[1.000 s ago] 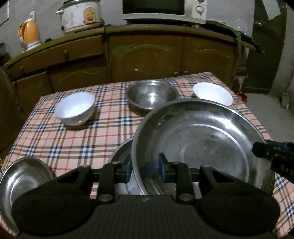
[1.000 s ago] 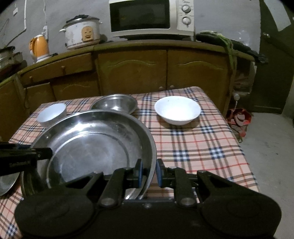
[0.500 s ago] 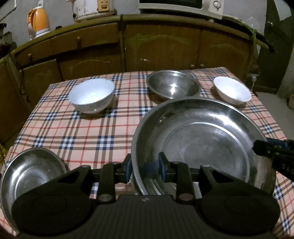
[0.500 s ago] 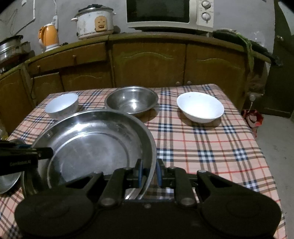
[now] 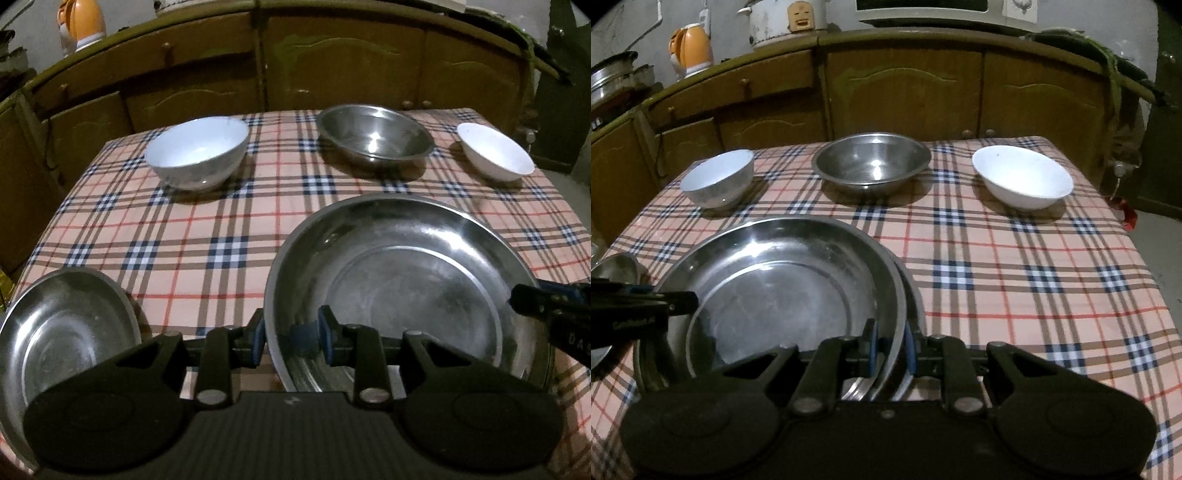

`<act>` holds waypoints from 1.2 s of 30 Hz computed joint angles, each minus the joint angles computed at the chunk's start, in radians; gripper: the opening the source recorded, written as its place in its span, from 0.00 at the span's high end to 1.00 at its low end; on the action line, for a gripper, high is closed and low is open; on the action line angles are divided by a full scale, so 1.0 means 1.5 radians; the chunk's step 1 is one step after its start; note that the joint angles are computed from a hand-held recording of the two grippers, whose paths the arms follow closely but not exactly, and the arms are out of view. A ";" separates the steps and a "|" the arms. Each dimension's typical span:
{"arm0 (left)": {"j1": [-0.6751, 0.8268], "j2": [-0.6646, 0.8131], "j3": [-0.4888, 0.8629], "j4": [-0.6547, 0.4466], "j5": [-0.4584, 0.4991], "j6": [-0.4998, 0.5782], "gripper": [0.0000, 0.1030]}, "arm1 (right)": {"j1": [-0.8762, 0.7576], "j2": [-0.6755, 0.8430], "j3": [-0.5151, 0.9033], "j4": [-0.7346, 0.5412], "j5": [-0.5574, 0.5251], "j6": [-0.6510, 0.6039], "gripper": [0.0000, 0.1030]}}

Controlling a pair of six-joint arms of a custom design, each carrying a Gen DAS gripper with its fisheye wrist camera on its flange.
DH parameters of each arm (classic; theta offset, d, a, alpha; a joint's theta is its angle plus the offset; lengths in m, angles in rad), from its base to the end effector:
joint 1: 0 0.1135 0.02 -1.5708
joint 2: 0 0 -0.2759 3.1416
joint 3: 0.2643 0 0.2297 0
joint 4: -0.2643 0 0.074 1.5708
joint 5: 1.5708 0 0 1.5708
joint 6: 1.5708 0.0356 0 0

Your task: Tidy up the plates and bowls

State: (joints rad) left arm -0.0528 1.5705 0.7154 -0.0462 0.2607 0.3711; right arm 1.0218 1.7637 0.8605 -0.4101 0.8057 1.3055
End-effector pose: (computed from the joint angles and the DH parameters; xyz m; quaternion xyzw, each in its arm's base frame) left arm 0.2771 -0.0238 0.1765 0.2388 0.9065 -0.0696 0.3411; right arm 0.1693 0.2275 0.1519 0.1788 0.8961 -0.0455 0.4038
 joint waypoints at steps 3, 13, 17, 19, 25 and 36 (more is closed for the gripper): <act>-0.002 0.012 0.008 0.005 0.000 -0.003 0.71 | -0.008 0.006 0.003 0.008 -0.001 -0.010 0.79; -0.020 0.036 -0.007 0.050 -0.004 -0.004 0.70 | -0.020 0.013 -0.021 0.037 -0.006 -0.011 0.80; -0.014 0.043 -0.013 0.065 0.008 -0.004 0.70 | -0.019 0.019 -0.016 0.035 -0.001 -0.016 0.80; -0.006 0.048 -0.018 0.076 0.021 -0.001 0.70 | -0.015 0.017 -0.023 0.041 0.003 -0.011 0.80; 0.005 0.060 -0.039 0.109 0.048 -0.004 0.69 | -0.002 0.010 -0.031 0.038 0.017 0.005 0.80; -0.003 0.075 -0.043 0.126 0.048 -0.017 0.67 | 0.002 0.022 -0.008 -0.004 0.024 0.008 0.80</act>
State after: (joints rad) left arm -0.0569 1.6825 0.6512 0.1433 0.3322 0.3461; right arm 1.0242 1.7966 0.8487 -0.4157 0.8414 1.3172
